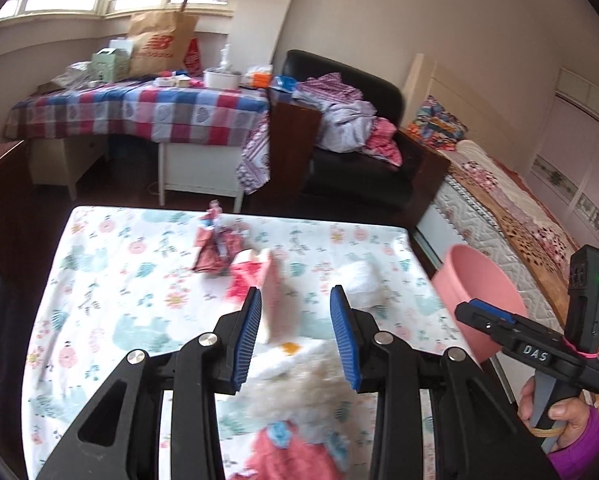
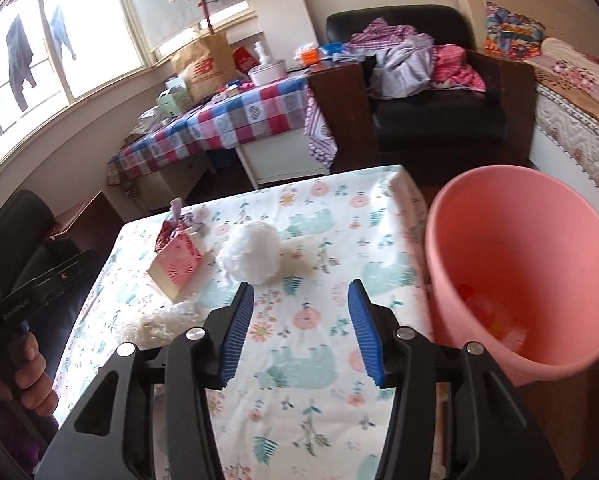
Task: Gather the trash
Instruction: 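Grasp the red patterned wrapper with the left tool while the right tool grasps the white plastic bag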
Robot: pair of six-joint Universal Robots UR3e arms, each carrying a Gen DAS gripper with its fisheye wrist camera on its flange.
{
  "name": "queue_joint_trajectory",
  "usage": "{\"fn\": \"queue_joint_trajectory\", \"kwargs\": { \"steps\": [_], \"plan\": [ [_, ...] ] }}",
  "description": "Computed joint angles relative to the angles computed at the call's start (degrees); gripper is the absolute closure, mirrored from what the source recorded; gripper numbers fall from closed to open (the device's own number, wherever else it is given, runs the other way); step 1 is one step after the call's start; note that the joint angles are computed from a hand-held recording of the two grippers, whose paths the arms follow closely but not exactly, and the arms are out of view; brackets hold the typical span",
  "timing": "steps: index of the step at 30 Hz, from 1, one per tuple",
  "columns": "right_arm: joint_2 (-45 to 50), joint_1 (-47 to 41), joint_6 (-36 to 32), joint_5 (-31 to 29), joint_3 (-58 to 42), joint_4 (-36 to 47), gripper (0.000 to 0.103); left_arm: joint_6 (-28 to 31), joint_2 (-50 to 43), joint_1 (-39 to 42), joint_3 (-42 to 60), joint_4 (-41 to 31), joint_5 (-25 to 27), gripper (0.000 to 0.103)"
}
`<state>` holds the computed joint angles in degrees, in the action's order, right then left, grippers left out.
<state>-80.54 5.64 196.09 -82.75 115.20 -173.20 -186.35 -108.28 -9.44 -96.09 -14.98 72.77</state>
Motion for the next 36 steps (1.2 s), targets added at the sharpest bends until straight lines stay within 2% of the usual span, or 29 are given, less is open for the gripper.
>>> {"fn": "queue_joint_trajectory", "kwargs": {
  "steps": [6,12,18,27,29,30,34,36],
  "plan": [
    [8.1,3.2,-1.2,1.0,-10.3,3.7,0.053,-0.3,-0.7,4.6,-2.2,0.3,0.2,0.068],
    [14.0,4.1,-1.3,2.5,-17.7,5.1,0.053,1.2,-6.2,6.0,3.8,-1.3,1.4,0.068],
    [15.8,4.0,-1.6,3.0,-19.1,5.5,0.053,1.5,-17.7,5.0,20.8,-9.4,2.0,0.068],
    [17.8,2.5,-2.4,4.8,-21.1,6.0,0.053,1.2,-35.8,3.3,50.4,-26.8,2.8,0.064],
    [18.6,2.4,-2.7,5.0,-22.1,6.6,0.053,2.0,-36.6,2.9,50.8,-26.5,2.9,0.066],
    [19.2,2.4,-2.9,5.1,-22.8,7.0,0.053,2.8,-36.6,2.6,50.1,-25.4,3.0,0.074],
    [20.6,2.6,-3.5,5.4,-24.4,7.8,0.053,4.9,-34.0,1.1,44.4,-19.3,7.1,0.076],
    [21.2,2.6,-3.7,5.6,-25.0,8.1,0.053,5.2,-31.6,1.4,40.2,-15.9,7.3,0.076]
  ]
}}
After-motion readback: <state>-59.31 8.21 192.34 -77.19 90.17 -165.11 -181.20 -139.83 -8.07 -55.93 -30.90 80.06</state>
